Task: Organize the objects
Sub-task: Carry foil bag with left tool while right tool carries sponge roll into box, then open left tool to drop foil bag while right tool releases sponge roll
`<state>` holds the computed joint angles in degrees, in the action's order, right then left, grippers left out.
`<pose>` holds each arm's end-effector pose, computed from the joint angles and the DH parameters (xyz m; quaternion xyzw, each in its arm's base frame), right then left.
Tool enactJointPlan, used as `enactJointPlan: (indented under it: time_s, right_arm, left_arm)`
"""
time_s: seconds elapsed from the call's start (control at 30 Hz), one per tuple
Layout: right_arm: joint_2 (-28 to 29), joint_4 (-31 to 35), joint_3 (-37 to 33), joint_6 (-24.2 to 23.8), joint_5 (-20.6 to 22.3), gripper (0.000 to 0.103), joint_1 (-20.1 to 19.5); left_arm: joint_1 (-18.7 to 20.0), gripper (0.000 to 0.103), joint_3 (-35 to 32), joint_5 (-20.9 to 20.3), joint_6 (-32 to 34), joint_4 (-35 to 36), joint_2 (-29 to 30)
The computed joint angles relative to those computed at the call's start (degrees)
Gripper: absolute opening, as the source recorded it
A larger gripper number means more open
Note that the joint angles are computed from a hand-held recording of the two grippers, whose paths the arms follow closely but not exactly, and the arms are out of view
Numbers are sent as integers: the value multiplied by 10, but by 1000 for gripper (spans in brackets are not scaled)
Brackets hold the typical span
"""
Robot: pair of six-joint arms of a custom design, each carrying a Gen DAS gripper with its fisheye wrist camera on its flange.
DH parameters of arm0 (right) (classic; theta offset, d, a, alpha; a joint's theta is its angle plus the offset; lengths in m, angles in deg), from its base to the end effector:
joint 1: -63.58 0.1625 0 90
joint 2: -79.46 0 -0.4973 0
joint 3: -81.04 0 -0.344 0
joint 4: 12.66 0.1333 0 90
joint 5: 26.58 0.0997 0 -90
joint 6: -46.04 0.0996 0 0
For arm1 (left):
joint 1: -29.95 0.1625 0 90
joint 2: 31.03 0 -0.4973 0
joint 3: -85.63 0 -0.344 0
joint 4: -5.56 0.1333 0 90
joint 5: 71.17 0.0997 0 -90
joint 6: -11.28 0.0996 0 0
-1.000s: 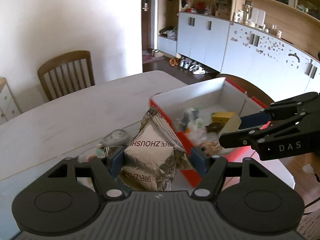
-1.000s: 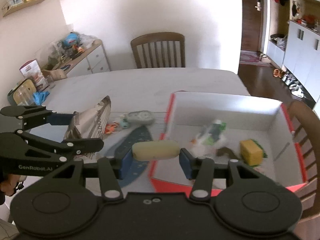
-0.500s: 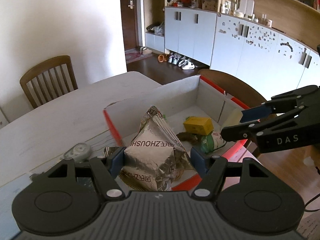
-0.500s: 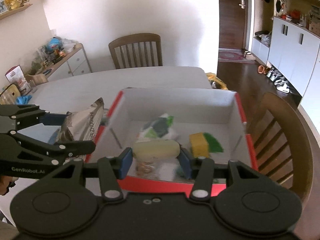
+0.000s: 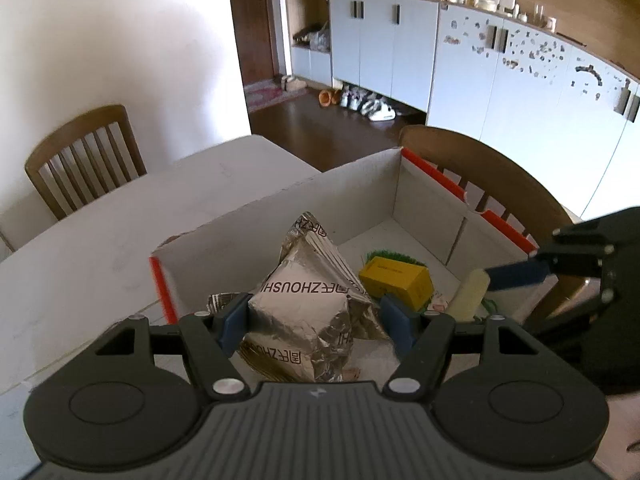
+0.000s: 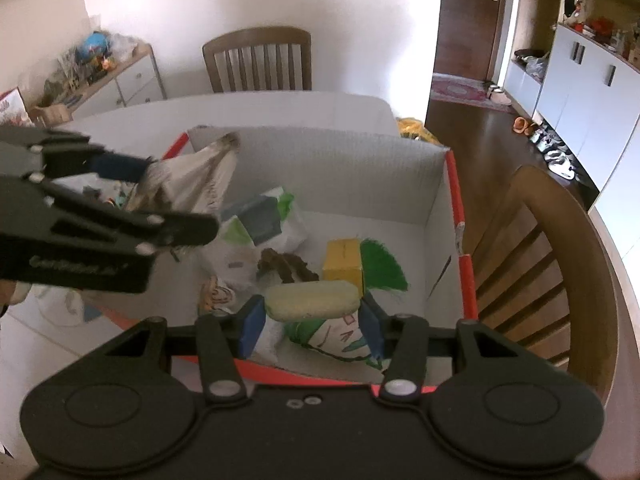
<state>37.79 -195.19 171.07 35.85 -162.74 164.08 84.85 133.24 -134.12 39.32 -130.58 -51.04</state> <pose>0.1916 -0.6964 0.2560 0.0081 -0.8651 0.3469 0.3623 -0.3684 -0.8348 0.1209 0.4703 0.8373 -0.1705 0.2207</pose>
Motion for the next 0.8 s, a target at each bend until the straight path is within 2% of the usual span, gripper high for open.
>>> enactJointPlan:
  time_s: [0.3,0.43,0.6,0.8]
  right_arm:
    - [-1,79,-23,23,21,49,-19]
    - [3,91,-30,21,21,49,-27]
    - [-4,101,-30,21,42,49,-33]
    - [-9,121,-33,44,52,49,-37]
  left_arm:
    - [0,70,-124,31,-1,100,75]
    - [1,71,-160,37,0,136,96]
    - [4,71,-215,43,-13,195,122]
    - [6,71,-263,40,-26,241,142]
